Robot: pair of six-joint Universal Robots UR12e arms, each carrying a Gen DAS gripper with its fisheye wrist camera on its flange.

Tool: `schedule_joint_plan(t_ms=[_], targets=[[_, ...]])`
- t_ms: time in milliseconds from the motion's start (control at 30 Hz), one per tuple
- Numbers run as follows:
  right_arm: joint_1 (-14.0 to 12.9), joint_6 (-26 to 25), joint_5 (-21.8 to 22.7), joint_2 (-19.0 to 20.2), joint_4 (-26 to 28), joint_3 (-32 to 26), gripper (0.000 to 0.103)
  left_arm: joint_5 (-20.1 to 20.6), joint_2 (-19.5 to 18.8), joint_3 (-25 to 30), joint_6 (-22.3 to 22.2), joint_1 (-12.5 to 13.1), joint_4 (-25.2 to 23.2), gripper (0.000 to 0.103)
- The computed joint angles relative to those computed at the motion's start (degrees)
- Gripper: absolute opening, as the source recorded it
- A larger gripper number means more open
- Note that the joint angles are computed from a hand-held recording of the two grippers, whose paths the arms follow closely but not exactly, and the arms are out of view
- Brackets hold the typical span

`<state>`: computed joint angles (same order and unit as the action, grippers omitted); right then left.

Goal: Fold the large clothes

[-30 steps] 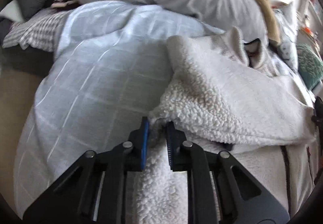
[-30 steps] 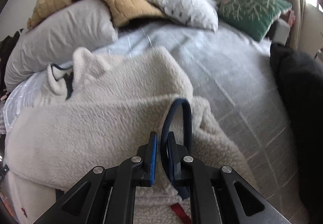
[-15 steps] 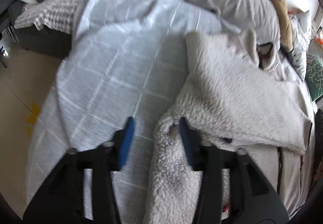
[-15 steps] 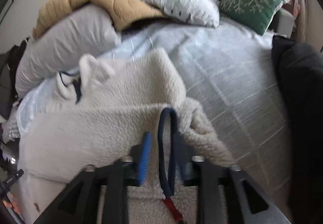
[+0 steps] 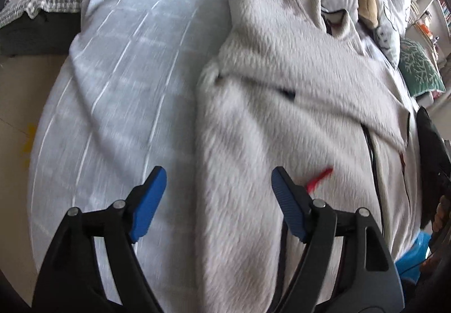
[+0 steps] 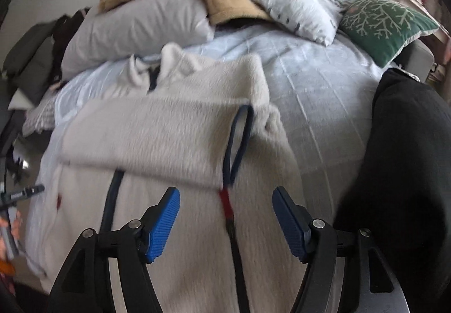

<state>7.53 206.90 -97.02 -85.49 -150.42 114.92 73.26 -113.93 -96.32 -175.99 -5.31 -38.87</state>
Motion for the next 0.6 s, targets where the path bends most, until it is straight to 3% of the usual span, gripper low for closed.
schedule_joint_plan(t_ms=[167,267,433,600], targets=[[0.2,-2.1,3.5,-3.2,4.8,2.6,0.076,-6.2,2.2,-3.0,1.1,2.4,-4.5,0.077],[-0.8,-0.4,6.6,-5.1,8.5,4.3,0.076,-9.0,3.1,-4.0,3.1,3.4,-10.5,0.077],[-3.9,3.2,15.1,-8.6,12.1,8.5,0.076,-14.6,3.5,-4.4,7.8,4.7,-20.9,0.077],[-8.3,7.9,26.5,-10.5,11.5,12.7,0.076,-19.2,3.9,-4.9,11.3,5.5,-27.3,0.077]])
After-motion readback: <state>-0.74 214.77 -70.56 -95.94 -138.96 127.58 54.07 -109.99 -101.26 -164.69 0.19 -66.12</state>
